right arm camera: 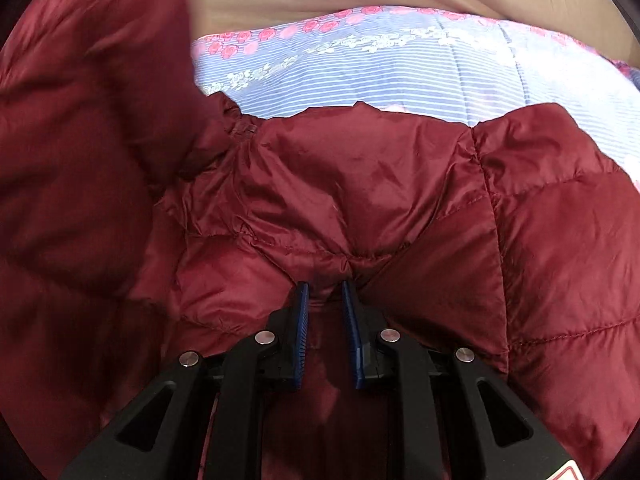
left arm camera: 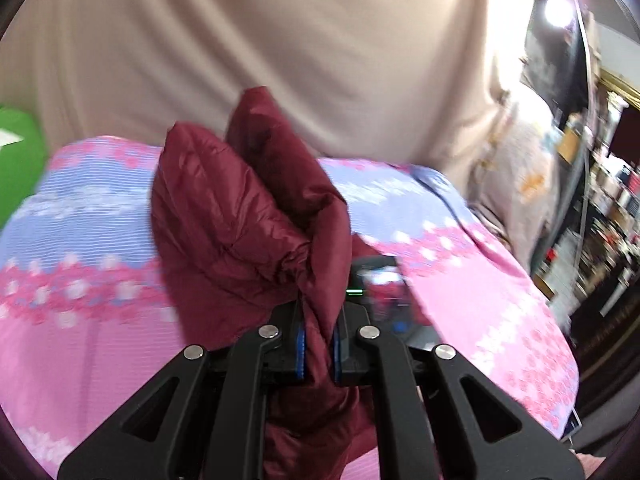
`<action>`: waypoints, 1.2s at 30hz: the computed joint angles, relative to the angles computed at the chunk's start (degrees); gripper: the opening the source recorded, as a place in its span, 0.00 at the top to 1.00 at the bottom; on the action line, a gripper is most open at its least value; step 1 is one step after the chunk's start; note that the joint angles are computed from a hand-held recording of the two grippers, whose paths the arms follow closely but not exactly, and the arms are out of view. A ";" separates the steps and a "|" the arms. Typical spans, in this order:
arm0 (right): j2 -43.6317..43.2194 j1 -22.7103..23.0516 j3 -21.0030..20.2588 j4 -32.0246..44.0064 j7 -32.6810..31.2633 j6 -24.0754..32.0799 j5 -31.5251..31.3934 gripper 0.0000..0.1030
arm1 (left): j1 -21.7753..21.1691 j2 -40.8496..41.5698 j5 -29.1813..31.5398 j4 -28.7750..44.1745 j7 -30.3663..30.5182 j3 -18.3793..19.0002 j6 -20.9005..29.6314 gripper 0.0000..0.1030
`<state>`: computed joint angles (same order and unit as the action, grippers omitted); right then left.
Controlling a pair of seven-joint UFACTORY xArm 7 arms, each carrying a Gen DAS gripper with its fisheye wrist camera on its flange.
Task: Fold large clothes
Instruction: 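Fold the lifted sleeve over the jacket with the left tool and release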
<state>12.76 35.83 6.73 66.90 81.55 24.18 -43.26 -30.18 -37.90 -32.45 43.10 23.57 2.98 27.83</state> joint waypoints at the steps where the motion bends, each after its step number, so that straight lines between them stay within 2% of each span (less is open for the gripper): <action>1: -0.43 -0.32 -0.02 -0.77 -0.13 -1.10 0.15 0.81 | -0.99 1.53 -0.47 0.68 -0.04 -0.46 -0.11 0.92; 3: -1.25 -1.35 0.02 -2.39 -0.79 -4.53 1.33 0.83 | -1.90 5.56 -0.92 2.06 -1.02 -2.36 -1.22 0.92; 4: -2.37 -1.80 -0.09 -4.06 -0.49 -6.17 1.90 0.90 | -1.51 6.65 -0.57 2.32 -1.80 -3.33 -1.91 0.93; 5: -4.80 -2.42 -0.45 -7.10 0.92 -8.26 2.22 0.90 | -0.88 7.89 0.12 2.53 -2.97 -4.52 -2.88 0.93; 7: -11.15 -3.78 -0.98 -13.91 6.93 -12.17 -1.77 0.89 | -1.05 9.53 0.02 3.42 -3.88 -4.48 -2.55 0.93; 8: -16.14 -4.53 -0.67 -17.80 11.71 -11.31 -5.80 0.88 | -1.30 10.14 -0.29 3.72 -3.73 -4.18 -2.15 0.93; 10: -25.55 -6.16 1.51 -24.32 16.17 -6.48 -8.67 0.81 | -0.80 10.67 0.24 3.74 -3.98 -4.74 -2.05 0.93; 12: -34.85 -6.98 3.10 -30.97 17.35 -1.31 -6.28 0.80 | -0.77 11.11 0.57 3.85 -4.23 -5.40 -2.00 0.93; 14: -40.13 -7.77 3.57 -35.86 17.31 0.63 -3.47 0.80 | -0.99 11.88 1.03 4.03 -4.42 -6.31 -2.35 0.93; 16: -39.99 -8.95 3.08 -38.09 16.47 -1.75 -1.15 0.80 | -1.46 13.18 1.47 4.69 -4.89 -7.34 -2.42 0.93; 17: -38.04 -9.95 2.73 -38.60 16.11 -5.43 -0.87 0.80 | -1.61 13.94 1.77 5.18 -5.19 -7.84 -2.33 0.93; 19: -33.37 -11.70 4.18 -37.09 14.83 -8.45 -0.61 0.81 | -1.83 15.12 2.53 5.65 -5.84 -8.95 -2.30 0.93; 24: -28.68 -15.72 9.54 -33.27 12.62 -7.90 -0.46 0.80 | -1.58 18.15 6.14 7.07 -8.82 -12.03 -2.67 0.93; 28: -28.07 -21.16 13.62 -33.72 15.62 -11.54 -2.87 0.80 | -0.70 22.25 11.55 9.07 -13.04 -15.18 -3.04 0.93; 30: -29.57 -22.94 14.71 -35.59 14.79 -13.70 -1.10 0.82 | -0.29 23.80 14.12 9.49 -15.63 -16.27 -3.97 0.93; 31: -32.91 -21.20 13.80 -38.50 13.95 -13.46 0.71 0.82 | -0.28 24.49 14.97 10.00 -16.39 -16.35 -3.72 0.93; 34: -37.48 -20.36 11.75 -43.35 11.49 -16.80 5.38 0.82 | -0.14 25.79 17.38 10.66 -18.41 -16.69 -3.20 0.93; 36: -42.21 -18.67 10.12 -46.42 9.91 -15.25 8.75 0.80 | -0.10 26.29 19.04 10.82 -19.61 -17.09 -3.31 0.92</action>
<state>-29.45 17.16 16.85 20.48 91.46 8.93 -34.51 -30.28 -11.61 -13.42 53.92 3.96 -14.12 24.51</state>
